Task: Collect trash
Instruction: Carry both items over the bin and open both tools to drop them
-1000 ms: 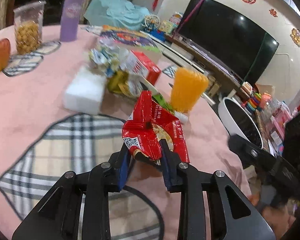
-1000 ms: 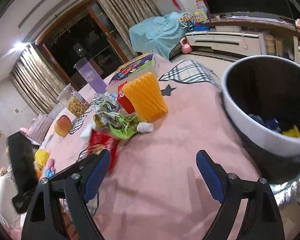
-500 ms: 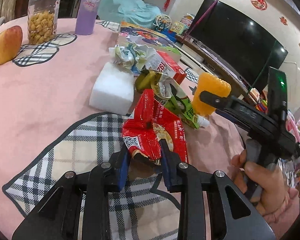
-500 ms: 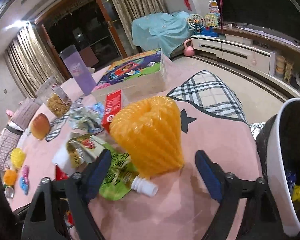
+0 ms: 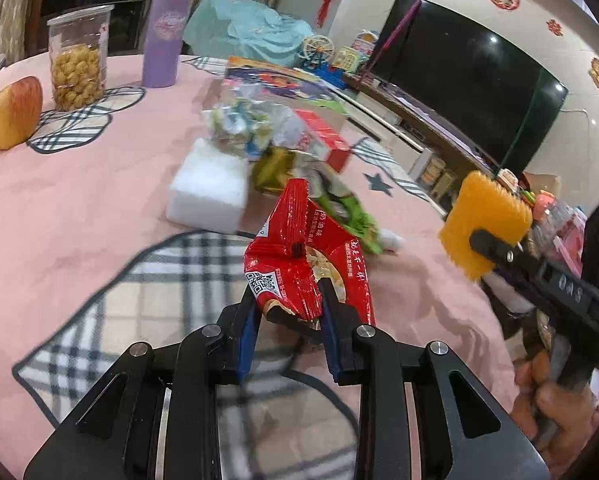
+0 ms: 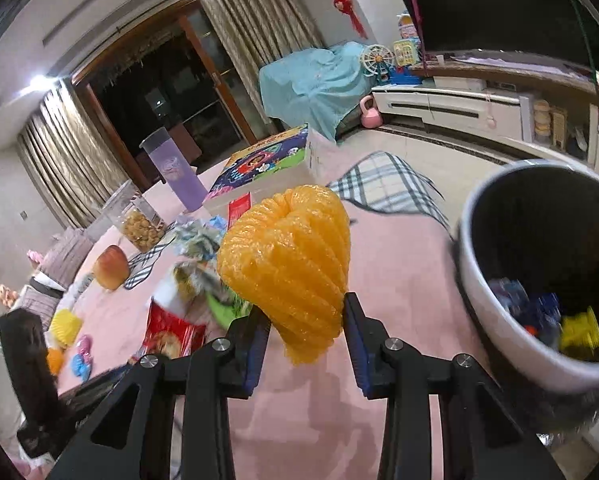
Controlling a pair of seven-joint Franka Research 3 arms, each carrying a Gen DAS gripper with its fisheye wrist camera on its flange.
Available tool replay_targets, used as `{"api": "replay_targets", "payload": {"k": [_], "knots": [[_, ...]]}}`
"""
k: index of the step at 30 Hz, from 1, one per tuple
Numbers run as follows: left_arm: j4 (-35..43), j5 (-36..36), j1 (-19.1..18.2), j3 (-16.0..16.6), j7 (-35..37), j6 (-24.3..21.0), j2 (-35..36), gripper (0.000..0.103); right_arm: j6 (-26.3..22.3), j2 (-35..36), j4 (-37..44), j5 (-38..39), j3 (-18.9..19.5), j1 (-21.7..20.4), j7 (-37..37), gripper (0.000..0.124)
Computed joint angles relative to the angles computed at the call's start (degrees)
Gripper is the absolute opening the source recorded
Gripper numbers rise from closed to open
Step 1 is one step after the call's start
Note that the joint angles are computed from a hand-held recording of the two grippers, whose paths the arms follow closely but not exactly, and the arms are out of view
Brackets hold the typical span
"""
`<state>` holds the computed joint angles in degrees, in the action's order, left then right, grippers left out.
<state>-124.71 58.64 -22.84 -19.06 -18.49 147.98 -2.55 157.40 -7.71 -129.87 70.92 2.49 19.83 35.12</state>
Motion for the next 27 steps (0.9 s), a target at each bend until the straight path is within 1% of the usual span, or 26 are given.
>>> {"api": "replay_targets", "payload": {"k": [3,7,9,19,27], "knots": [[1.41,-0.21,-0.61,-0.42,0.18,0.82,0.86,0.026,-0.89,-3.26,-3.17,1.33,-0.90,-0.33,-0.77,0.036],[4.35,0.63,-1.96,-0.79,1.61,0.04,2.22,0.026,-2.76,-7.01,-6.61,2.11,-2.50,-1.06,-0.24,0.036],[5.92,0.62,-2.56,-0.68,2.83,0.22,3.15,0.026,-2.74,-8.02,-7.56,1.87,-2.88,-1.28,0.22,0.036],[12.89,0.41,-6.20,0.41,7.89,-0.08,8.31,0.026,-2.40,-11.08,-10.10,1.79,-4.80,-2.36,1.20,0.036],[15.84,-0.57,-8.06,1.61,11.56,-0.09,10.62,0.026,-1.95,-12.10,-10.55,2.19,-6.03,-3.25,0.77,0.036]]}}
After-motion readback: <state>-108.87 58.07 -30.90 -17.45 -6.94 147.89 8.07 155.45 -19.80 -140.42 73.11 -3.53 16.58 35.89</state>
